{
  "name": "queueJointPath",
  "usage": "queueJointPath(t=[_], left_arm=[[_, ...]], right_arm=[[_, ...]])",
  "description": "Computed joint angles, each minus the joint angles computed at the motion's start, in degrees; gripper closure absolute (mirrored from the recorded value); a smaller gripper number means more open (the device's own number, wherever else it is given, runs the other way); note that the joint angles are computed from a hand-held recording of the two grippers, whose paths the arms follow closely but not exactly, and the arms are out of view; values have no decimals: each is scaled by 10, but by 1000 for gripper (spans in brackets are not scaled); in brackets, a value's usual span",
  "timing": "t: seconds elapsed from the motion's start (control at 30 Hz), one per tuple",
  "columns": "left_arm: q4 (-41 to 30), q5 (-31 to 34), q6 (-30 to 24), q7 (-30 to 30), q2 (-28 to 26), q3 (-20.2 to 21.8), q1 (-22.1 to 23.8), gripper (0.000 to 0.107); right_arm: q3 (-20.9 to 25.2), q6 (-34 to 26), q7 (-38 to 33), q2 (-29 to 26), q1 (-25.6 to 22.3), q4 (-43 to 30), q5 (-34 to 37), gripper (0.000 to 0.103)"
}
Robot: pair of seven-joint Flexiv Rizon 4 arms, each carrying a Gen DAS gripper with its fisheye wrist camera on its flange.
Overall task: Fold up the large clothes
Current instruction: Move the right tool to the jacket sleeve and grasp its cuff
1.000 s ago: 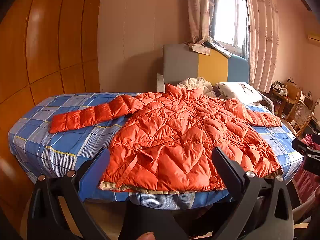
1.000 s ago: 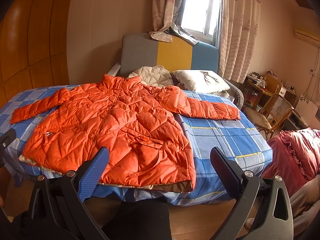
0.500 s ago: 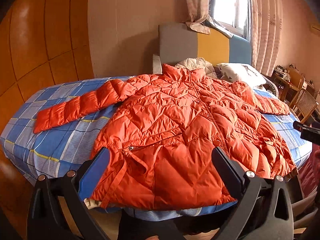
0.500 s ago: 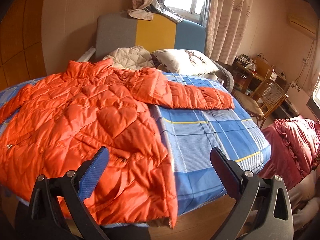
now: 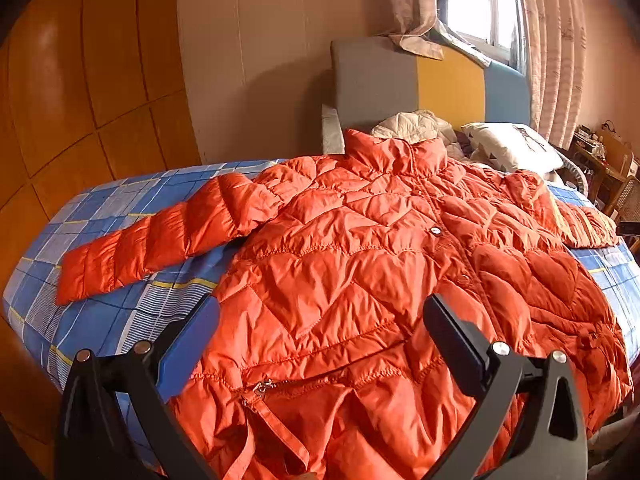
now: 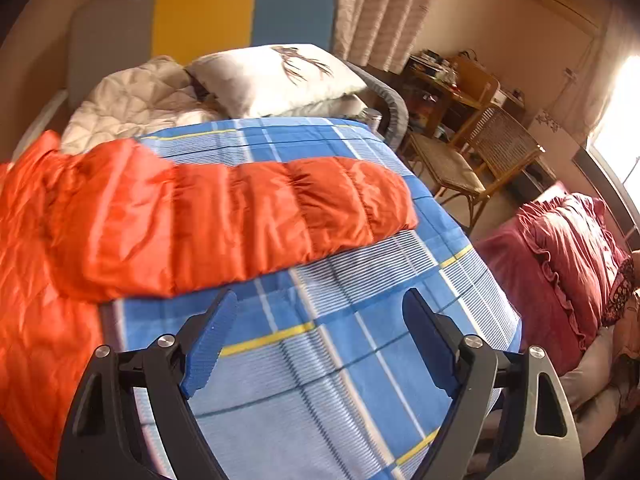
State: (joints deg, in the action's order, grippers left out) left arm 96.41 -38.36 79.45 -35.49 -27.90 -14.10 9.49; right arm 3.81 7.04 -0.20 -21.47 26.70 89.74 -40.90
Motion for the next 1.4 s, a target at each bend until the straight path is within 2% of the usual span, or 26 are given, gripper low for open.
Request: queueJointPath(t=[0.13,0.23,0.33,0.47,0.5,0.63,0.8,0.9,0.93,0.97,1.03,1.1,1.27,1.4], left_arm=[[-60,52,-29,-74,-39,56,-36,5],[-98,93,-44,-123,-65,83,-54,5],[-129,126,-56,-161,-85,95,-62,5],[-163,169,-74,-207,-107,114,-75,5],[-171,178,-80,-218,-111,118,-77,5],[-188,205,-85,-246,-125,122,-82,5],[-223,226,-125,-285,-145,133,-87,6],[-252,227,-152,-310,-158,132,-83,6],[-267,232,-165,-320,-165,137,-85,6],[-278,236,-172,-325,-170,137,-85,6],[-304,245,-182,-335,-183,141,-87,6],[-331,254,-190,-342,-196,141,-88,6],[-392,285,-199,-353,-230,155,-97,6],[-428,288,-222,-359,-252,149,-91,6]], right_arm=[[-20,6,-12,-1,-44,5,20,32],[-32,5,-26,-7,-74,1,34,32],[-41,10,-32,-11,-99,-2,44,37],[-48,32,-41,-19,-128,-2,57,38],[-49,38,-44,-22,-134,-4,62,42],[-48,81,-53,-25,-158,8,95,42],[-48,145,-46,-19,-174,39,118,43],[-47,193,-48,-15,-183,55,130,65],[-47,194,-53,-18,-182,51,132,75],[-47,199,-58,-20,-181,48,134,81],[-48,185,-73,-29,-177,30,138,93],[-52,164,-82,-31,-169,15,132,96],[-60,107,-71,-19,-148,-11,95,97],[-64,22,-70,-5,-126,-51,44,98]])
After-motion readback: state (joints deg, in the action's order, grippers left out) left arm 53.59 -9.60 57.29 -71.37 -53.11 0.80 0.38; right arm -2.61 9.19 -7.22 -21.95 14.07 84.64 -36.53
